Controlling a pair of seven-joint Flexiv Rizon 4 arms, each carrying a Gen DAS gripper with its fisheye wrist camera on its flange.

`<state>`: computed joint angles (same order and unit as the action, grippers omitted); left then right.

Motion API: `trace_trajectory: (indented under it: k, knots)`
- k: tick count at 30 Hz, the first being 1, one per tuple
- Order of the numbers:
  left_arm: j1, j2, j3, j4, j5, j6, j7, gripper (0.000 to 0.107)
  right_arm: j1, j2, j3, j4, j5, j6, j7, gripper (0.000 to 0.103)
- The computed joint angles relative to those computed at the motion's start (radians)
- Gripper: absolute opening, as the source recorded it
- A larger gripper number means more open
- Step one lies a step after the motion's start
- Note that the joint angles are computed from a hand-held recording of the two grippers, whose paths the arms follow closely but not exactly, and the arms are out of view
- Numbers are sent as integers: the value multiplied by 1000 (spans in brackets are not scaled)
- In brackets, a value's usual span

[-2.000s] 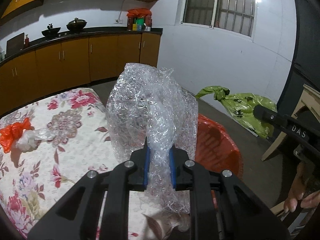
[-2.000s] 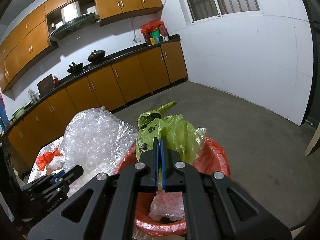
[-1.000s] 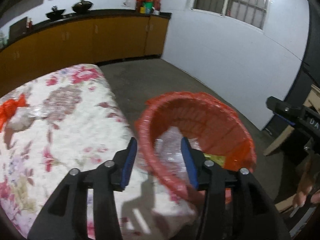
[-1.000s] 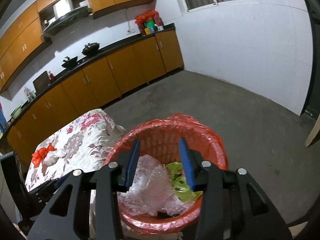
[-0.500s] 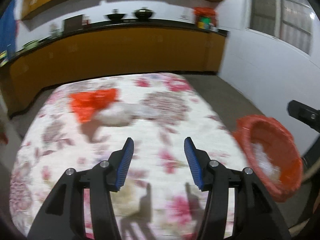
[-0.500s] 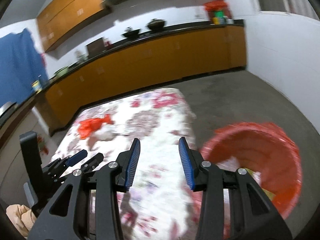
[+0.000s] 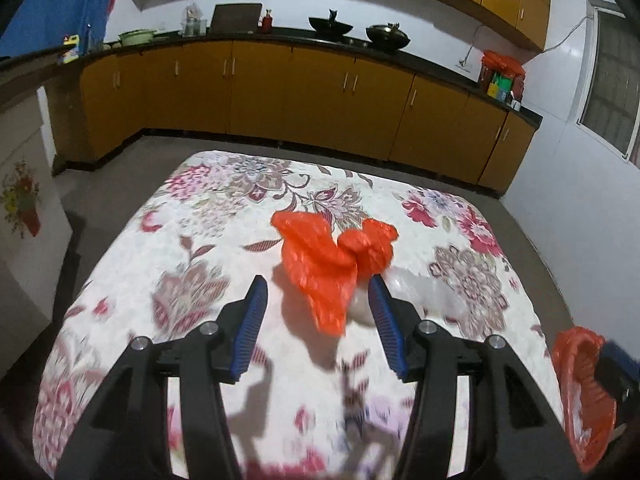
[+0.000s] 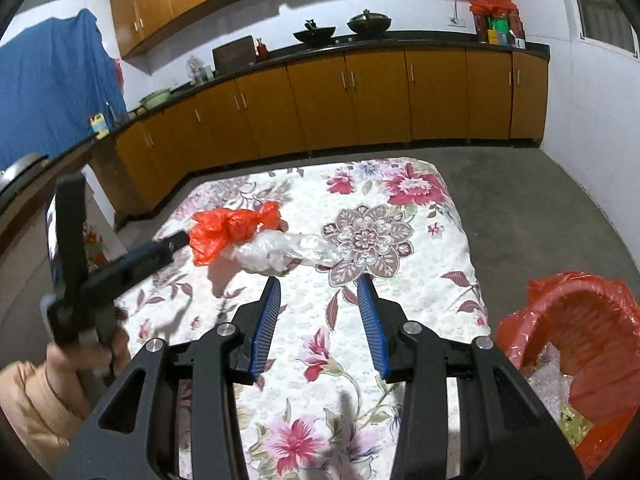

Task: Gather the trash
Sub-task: 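Grasp the red bag with the left gripper while the right reaches the clear bag, then grasp the crumpled clear bag with the right gripper and lift it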

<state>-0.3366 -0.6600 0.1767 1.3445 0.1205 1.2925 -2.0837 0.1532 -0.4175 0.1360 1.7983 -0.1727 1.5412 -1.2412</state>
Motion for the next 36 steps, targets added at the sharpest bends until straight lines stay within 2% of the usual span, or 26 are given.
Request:
trace_trajectory:
  k: [6, 8, 10, 12, 14, 19, 23, 26, 31, 36]
  knots:
    - [71, -88, -84, -106, -82, -111, 88, 52, 20, -36, -20, -40, -17, -20, 11, 41]
    - [90, -101, -108, -107, -110, -110, 107, 50, 24, -51, -18, -56, -23, -25, 8, 42]
    - [118, -109, -151, -92, -148, -76, 142, 37, 32, -64, -20, -65, -30, -28, 4, 42]
    - [140, -113, -187, -75, -184, -32, 185, 18, 38, -73, -20, -74, -37, -34, -1, 42]
    - [139, -117, -189, -71, -203, -4, 216, 8, 49, -81, -25, -80, -45, -37, -2, 42]
    - [134, -94, -189, -12, -229, 93, 280, 5, 62, -98, -23, -99, -52, -48, -6, 42]
    - [105, -48, -132, 58, -231, 175, 275, 5, 78, -121, -31, -132, -59, -46, -2, 42]
    - [62, -14, -49, 104, -218, 220, 238, 5, 92, -154, -37, -172, -73, -27, -10, 42]
    - [-27, 16, 111, 142, -178, 237, 160, 5, 93, -244, -4, -294, -76, -65, -35, 42]
    - [-48, 33, 163, 161, -140, 236, 118, 5, 73, -333, 62, -423, -33, -145, -64, 42]
